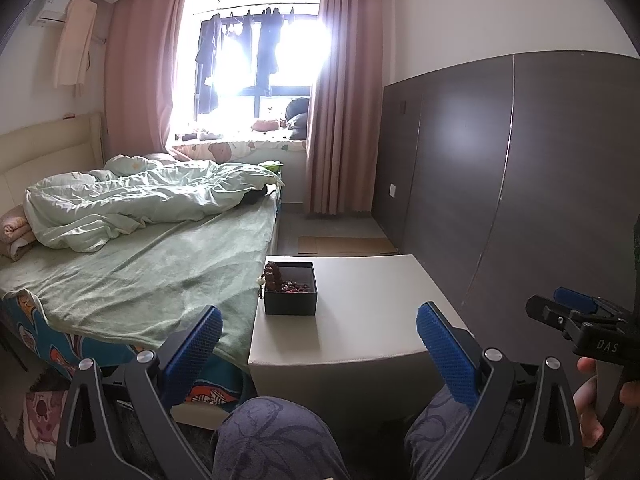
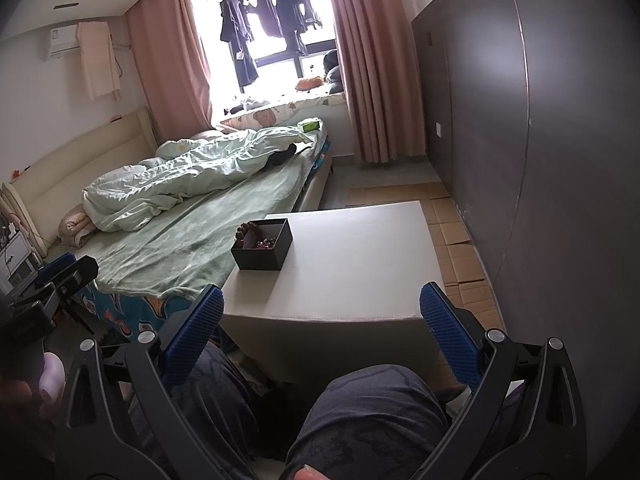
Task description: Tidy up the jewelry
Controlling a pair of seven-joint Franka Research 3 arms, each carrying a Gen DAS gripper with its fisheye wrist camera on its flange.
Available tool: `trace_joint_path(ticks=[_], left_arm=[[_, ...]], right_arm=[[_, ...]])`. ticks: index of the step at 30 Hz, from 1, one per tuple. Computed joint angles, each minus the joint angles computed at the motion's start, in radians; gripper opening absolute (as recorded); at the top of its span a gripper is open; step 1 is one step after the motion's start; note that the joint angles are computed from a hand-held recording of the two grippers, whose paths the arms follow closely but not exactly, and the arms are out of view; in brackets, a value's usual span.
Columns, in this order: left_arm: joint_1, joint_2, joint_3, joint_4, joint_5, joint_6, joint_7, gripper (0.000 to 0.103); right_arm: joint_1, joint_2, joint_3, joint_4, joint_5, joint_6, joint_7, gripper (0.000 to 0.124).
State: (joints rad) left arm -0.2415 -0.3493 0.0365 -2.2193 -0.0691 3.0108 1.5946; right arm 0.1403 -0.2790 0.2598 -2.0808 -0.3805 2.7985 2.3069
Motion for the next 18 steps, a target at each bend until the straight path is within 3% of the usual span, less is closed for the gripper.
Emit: trace_joint_path(ticks=[18], left_arm=[[0.01, -0.01, -0.007, -0.015, 0.018, 0.01, -0.018, 0.095]], right_arm=[[0.0, -0.004, -0.003, -0.006, 0.011, 0.005, -0.008, 0.098]])
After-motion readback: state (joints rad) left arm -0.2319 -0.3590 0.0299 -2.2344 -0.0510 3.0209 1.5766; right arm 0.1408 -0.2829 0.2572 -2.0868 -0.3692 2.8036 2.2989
